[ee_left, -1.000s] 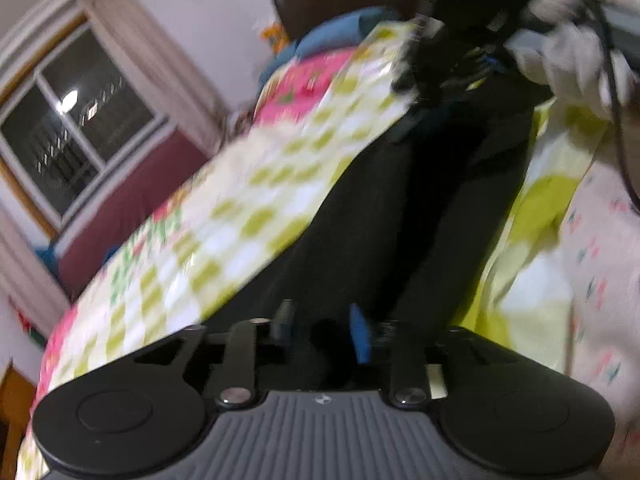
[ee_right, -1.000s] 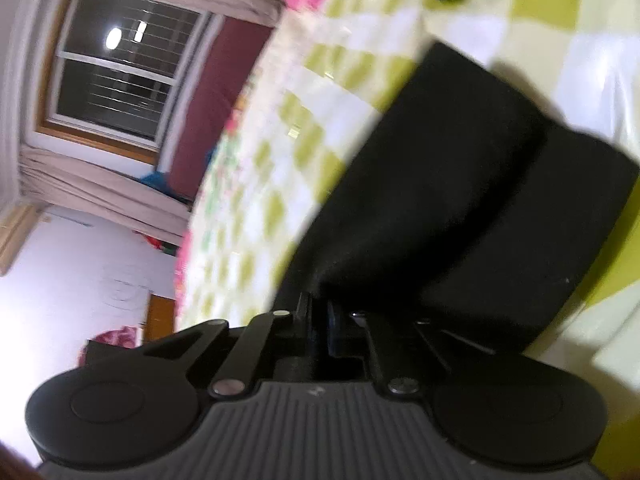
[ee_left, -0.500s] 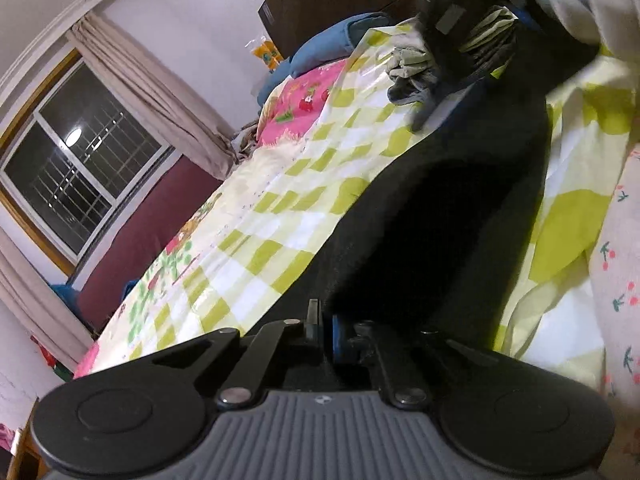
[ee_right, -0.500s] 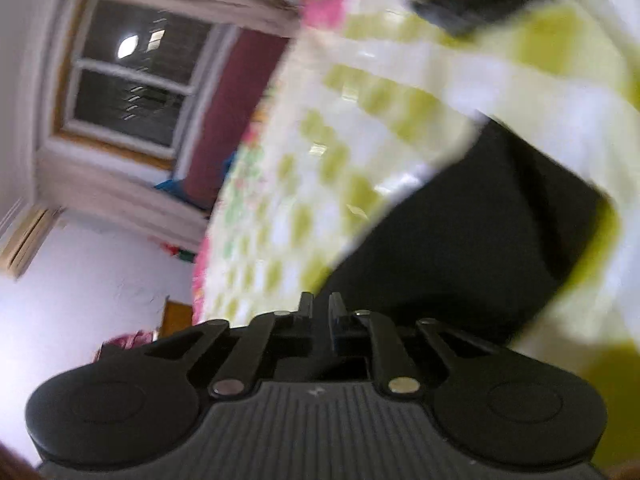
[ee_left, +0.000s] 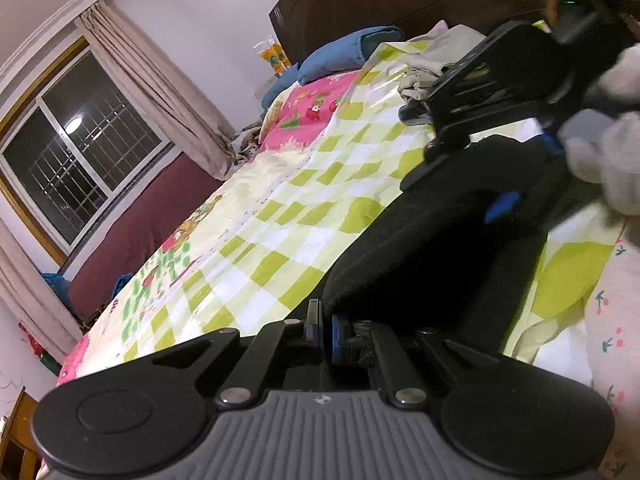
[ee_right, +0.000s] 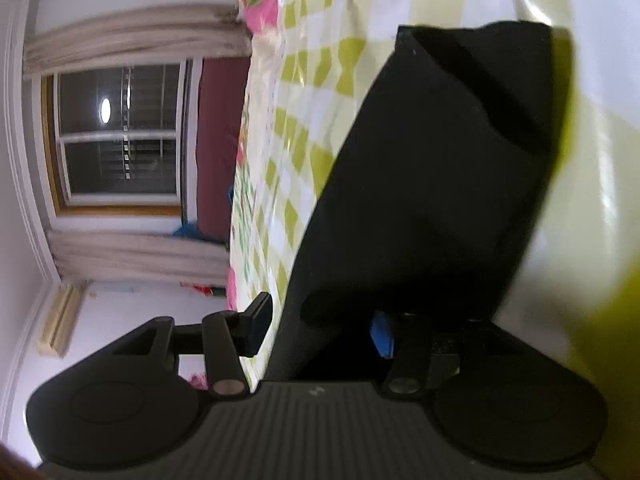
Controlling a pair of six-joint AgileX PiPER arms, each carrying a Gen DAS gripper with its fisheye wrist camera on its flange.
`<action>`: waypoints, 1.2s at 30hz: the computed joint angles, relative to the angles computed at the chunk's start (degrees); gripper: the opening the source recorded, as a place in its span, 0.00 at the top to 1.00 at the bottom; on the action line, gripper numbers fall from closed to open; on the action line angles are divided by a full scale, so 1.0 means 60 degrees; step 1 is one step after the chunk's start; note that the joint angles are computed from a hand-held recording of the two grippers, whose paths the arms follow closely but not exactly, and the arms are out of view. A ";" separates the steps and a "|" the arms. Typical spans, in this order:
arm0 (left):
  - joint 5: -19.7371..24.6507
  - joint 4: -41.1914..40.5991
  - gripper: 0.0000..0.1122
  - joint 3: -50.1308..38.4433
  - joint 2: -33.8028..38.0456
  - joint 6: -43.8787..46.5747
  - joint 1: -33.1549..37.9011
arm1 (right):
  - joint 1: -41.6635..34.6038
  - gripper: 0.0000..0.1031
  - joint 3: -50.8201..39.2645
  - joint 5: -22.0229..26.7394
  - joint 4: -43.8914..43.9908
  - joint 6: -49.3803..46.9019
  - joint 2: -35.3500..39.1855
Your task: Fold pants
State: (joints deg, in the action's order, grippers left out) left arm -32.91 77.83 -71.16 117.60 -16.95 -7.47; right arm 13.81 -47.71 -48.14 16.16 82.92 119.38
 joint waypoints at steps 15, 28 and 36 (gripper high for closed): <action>-0.0839 0.0091 0.80 0.0402 -0.0394 -0.0274 0.0390 | 0.0487 0.96 -0.0038 0.1852 0.4541 -0.9720 -0.3375; -0.0730 -0.0294 0.78 0.1487 -0.0363 0.2267 0.0304 | -0.0269 0.78 0.1139 0.1516 0.1909 -0.4100 -0.1611; -0.0856 -0.0159 0.75 0.1371 -0.0402 0.1931 0.0337 | -0.0449 0.98 0.1318 0.1293 0.2533 -0.5537 -0.2350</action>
